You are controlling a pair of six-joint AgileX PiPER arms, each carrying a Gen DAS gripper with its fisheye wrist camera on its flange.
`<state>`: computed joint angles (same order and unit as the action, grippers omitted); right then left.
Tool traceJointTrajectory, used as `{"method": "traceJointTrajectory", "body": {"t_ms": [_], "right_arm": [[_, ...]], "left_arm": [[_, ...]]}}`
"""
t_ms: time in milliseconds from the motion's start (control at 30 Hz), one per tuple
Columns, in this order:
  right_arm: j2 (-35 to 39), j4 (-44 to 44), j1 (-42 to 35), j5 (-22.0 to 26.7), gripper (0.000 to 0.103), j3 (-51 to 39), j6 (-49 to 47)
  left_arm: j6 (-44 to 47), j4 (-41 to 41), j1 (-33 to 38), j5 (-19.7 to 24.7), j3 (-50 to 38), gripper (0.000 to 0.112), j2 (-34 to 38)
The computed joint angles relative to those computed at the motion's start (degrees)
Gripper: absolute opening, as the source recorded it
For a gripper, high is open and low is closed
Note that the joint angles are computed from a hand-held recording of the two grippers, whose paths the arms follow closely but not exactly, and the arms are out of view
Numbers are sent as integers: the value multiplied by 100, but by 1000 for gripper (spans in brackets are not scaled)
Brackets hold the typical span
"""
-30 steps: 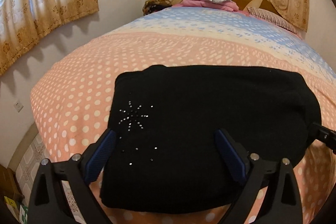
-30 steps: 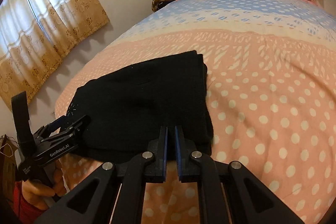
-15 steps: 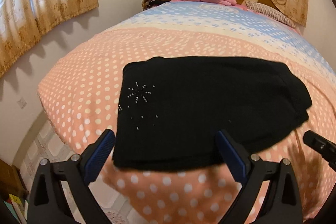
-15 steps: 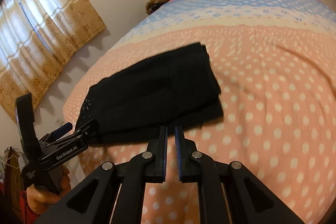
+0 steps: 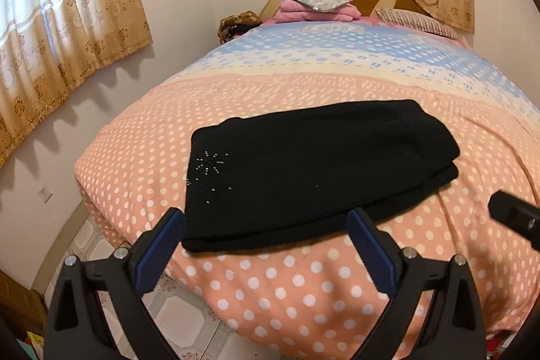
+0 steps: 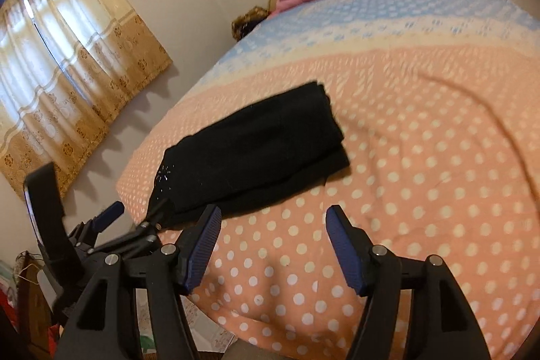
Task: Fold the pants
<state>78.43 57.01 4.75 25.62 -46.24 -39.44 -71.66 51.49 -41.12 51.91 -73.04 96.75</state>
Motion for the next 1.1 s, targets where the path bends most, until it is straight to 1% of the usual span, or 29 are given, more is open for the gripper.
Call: {"method": "traceJointTrajectory", "body": {"t_ms": [67,133,167,233,300,367,467,533,600,700,733,800,833,900,1067,1100], "right_arm": [[-352,-731,208,-461,66,125,724],[-622,-1013,283,-653,66,213,982],[-747,-1086,280,-693,66,252,1041],[-1048,-1651,376,-829,66,315,1584],[-1326,-2619,499,-992,66,385,2541],[-1568,-3140,508,-1094,66,492,3062],[-1759,-3368,466,-1210,66,592,3352],[-1827,-3121,401,-1303,67,658,3198],[-1848,-2936,378,-1400,67,725,3057],[-1838,-3102,421,-1486,67,783,3166],[-1807,-2901,406,-1488,67,796,2944],[-1672,-2165,286,-1408,67,775,2164],[-1652,-2019,280,-1403,67,790,2037],[-1481,-1404,144,-1295,67,741,1415],[-1004,-899,46,-1097,67,606,878],[-927,-950,70,-1085,67,567,946]], "left_arm": [[-75,4,-98,52,-15,99,-34],[-163,72,-213,146,-34,99,-75],[-209,104,-268,197,-49,99,-76],[-264,173,-351,246,-59,99,-114],[-288,226,-421,300,-86,99,-134],[-393,339,-533,437,-109,99,-139],[-594,604,-713,636,-107,101,-155],[-726,785,-804,728,-84,103,-161],[-785,867,-823,753,-76,103,-150],[-874,832,-797,767,-81,103,-114],[-876,782,-743,716,-67,103,-103],[-825,689,-712,723,-117,103,-31],[-798,669,-692,709,-112,103,-11],[-732,612,-655,707,-132,103,53],[-630,458,-535,581,-121,103,163],[-594,420,-497,571,-128,103,195]]}}
